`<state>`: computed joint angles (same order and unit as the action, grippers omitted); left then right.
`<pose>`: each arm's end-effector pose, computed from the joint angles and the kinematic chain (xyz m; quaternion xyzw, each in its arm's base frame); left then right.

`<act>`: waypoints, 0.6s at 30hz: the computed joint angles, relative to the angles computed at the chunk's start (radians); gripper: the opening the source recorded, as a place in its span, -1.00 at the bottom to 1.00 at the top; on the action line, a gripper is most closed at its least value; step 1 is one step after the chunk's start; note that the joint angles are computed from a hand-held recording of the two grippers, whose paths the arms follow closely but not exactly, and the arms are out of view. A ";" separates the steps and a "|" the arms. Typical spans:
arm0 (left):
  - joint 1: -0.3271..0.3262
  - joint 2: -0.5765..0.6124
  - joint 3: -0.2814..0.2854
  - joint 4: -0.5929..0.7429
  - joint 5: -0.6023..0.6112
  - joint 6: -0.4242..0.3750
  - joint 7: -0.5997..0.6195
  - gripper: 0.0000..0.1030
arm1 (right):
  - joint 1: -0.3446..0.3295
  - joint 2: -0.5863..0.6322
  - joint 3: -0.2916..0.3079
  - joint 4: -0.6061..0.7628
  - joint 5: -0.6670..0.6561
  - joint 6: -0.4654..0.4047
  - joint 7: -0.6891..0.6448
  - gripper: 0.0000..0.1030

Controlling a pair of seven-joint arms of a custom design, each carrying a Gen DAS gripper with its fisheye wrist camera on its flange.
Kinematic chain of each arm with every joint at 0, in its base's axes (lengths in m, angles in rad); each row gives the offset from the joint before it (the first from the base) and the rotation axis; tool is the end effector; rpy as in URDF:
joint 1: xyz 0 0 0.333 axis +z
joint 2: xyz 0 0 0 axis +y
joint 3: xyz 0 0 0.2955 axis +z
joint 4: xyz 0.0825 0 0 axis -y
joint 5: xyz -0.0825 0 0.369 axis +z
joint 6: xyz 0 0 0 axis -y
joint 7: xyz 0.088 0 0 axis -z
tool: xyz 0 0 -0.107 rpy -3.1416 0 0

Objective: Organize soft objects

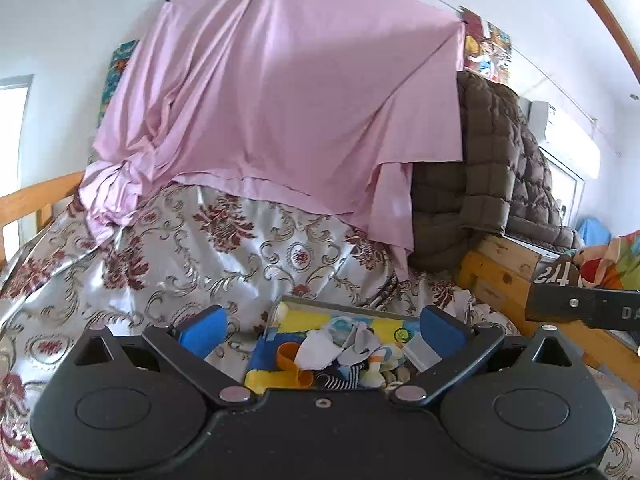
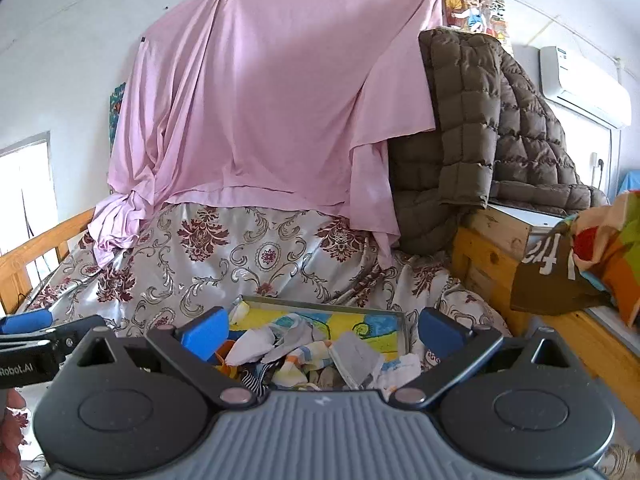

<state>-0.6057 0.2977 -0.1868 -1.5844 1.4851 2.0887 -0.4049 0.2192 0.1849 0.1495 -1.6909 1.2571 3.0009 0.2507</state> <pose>0.5111 -0.4266 0.5134 -0.6851 0.4052 -0.4063 0.4488 0.6162 0.1561 0.5612 -0.7036 0.4141 -0.2874 0.5009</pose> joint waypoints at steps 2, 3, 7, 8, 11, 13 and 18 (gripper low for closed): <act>-0.007 -0.007 -0.004 -0.014 -0.007 -0.025 -0.004 0.98 | -0.003 -0.017 0.000 -0.023 0.016 -0.003 -0.008 0.99; -0.011 -0.008 -0.007 -0.018 -0.013 -0.041 -0.006 0.98 | -0.002 -0.025 -0.003 -0.034 0.017 -0.005 -0.008 0.99; -0.020 -0.019 -0.022 -0.040 -0.052 -0.082 -0.024 0.98 | -0.002 -0.065 -0.007 -0.078 0.100 -0.014 -0.092 0.99; -0.022 -0.023 -0.026 -0.047 -0.060 -0.091 -0.028 0.98 | 0.001 -0.074 -0.011 -0.086 0.124 -0.018 -0.117 0.99; -0.028 -0.025 -0.036 -0.056 -0.076 -0.123 -0.035 0.98 | 0.012 -0.101 -0.023 -0.117 0.205 -0.018 -0.196 0.99; -0.031 -0.026 -0.040 -0.059 -0.088 -0.135 -0.044 0.98 | 0.022 -0.119 -0.033 -0.144 0.231 -0.013 -0.218 0.99; -0.035 -0.041 -0.054 -0.080 -0.109 -0.141 -0.067 0.98 | 0.038 -0.167 -0.058 -0.218 0.305 -0.006 -0.267 0.99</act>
<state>-0.6403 0.2564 -0.2405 -1.6644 1.3763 1.9481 -0.4719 0.2568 0.0174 0.0912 -1.9090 1.5623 2.9948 -0.0167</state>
